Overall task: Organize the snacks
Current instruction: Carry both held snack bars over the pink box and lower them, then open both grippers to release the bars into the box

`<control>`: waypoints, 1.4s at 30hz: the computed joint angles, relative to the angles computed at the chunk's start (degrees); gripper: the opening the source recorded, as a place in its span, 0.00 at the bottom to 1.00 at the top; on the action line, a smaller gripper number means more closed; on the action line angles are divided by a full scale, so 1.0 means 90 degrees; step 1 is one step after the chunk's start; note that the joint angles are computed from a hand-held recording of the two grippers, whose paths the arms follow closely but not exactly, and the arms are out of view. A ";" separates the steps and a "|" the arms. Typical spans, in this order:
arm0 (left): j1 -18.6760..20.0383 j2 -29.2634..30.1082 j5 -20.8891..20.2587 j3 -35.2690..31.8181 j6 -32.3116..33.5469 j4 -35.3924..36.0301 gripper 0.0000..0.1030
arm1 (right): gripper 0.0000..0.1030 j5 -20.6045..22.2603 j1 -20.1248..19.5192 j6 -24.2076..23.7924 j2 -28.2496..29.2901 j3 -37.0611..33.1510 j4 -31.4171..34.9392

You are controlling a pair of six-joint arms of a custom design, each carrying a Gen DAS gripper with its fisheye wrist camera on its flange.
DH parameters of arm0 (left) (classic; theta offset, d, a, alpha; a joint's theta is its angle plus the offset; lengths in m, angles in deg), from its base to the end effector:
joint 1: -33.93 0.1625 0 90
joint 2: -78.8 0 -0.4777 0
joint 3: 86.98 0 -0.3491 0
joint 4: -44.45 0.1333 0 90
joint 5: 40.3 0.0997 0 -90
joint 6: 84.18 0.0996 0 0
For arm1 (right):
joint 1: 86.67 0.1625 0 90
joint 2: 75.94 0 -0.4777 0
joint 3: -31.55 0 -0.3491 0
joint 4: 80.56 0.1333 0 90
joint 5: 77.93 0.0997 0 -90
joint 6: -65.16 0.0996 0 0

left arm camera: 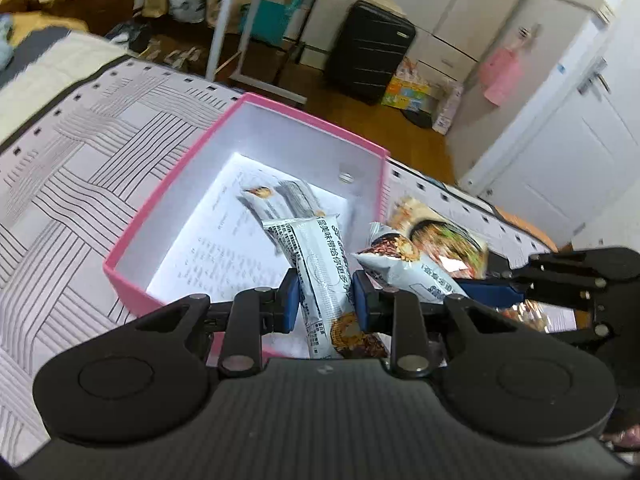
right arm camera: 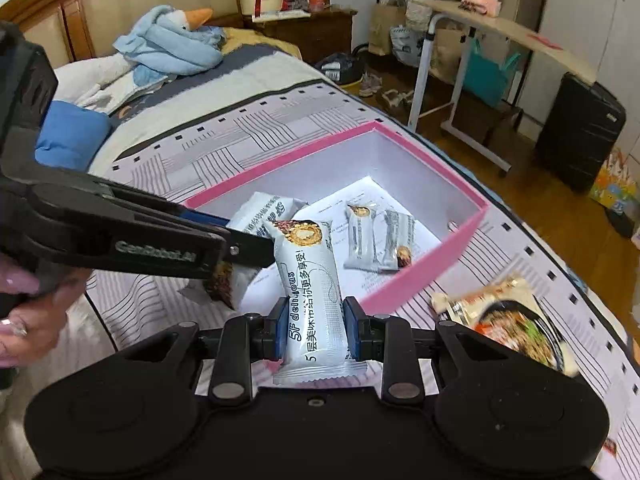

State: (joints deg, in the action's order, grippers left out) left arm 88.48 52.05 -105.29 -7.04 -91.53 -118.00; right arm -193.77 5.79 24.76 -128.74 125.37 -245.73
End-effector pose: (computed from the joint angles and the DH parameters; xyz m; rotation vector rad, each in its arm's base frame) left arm -0.2977 -0.7206 0.0457 0.5739 2.7243 -0.6647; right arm 0.1192 -0.6805 0.2957 0.7432 -2.3716 0.5353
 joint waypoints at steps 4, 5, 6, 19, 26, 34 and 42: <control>0.0265 0.0371 0.0139 -0.0694 0.0069 0.0370 0.26 | 0.32 -0.0046 0.0009 -0.0367 0.0495 -0.0576 0.0027; 0.0320 0.0476 0.0214 -0.0894 0.0060 0.0495 0.26 | 0.32 -0.0070 0.0005 -0.0427 0.0600 -0.0723 0.0112; 0.0359 0.0550 0.0285 -0.1042 0.0052 0.0607 0.26 | 0.32 -0.0091 -0.0015 -0.0445 0.0721 -0.0905 0.0239; 0.0762 0.1539 0.0485 -0.2933 0.0366 0.2155 0.26 | 0.31 -0.0677 -0.0182 -0.1088 0.1715 -0.1937 0.0524; 0.0780 0.1752 0.0782 -0.3251 0.0459 0.2313 0.29 | 0.34 -0.0977 -0.0195 -0.1370 0.2028 -0.2218 0.0336; 0.0784 0.1538 0.0659 -0.3002 0.0406 0.2352 0.40 | 0.47 -0.0908 -0.0193 -0.1012 0.1922 -0.2061 0.0260; 0.0559 0.1010 0.0607 -0.2215 0.0660 0.1991 0.41 | 0.48 -0.0472 -0.0134 -0.1178 0.1394 -0.1344 -0.0088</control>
State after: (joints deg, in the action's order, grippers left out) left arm 93.51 61.14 -99.83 -26.97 -85.59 -100.08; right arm -198.01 4.58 14.16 -116.20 113.28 -246.52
